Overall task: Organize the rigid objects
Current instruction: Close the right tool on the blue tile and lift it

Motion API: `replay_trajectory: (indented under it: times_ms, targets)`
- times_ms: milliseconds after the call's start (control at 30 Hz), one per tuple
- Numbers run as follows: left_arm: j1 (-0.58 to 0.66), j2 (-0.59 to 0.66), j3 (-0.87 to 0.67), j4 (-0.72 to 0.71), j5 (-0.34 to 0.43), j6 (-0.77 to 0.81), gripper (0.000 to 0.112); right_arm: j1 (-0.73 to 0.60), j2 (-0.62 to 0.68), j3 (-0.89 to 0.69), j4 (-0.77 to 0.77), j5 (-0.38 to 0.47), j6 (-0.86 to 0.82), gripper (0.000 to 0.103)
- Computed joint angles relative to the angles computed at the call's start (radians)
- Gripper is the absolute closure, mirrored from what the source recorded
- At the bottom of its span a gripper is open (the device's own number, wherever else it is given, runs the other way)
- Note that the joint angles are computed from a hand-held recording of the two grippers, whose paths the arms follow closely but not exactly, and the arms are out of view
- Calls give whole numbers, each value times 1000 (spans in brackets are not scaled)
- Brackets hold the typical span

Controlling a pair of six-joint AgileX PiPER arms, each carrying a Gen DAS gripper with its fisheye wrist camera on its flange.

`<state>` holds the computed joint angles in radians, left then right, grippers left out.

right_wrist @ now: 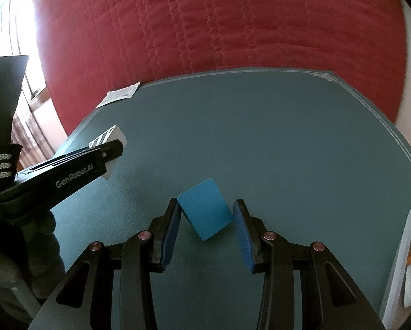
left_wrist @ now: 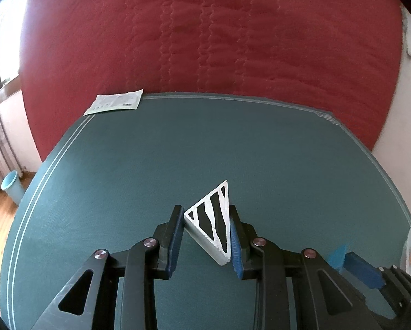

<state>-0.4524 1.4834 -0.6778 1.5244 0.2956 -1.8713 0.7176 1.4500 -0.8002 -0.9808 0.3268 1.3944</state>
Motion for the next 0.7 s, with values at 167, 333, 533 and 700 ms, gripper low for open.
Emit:
replay_trajectory:
  times_ms: [167, 333, 533, 700]
  targets:
    - [-32, -12, 8, 22, 12, -17, 80, 0, -17, 17, -21, -1, 26, 62]
    - [-63, -18, 12, 44, 25, -36, 80, -2, -30, 26, -42, 0, 49, 62]
    - [-94, -32, 20, 54, 30, -44, 80, 2, -54, 44, -87, 11, 96, 62]
    - [-23, -47, 20, 97, -124, -63, 80, 15, -91, 67, -137, 36, 157, 62]
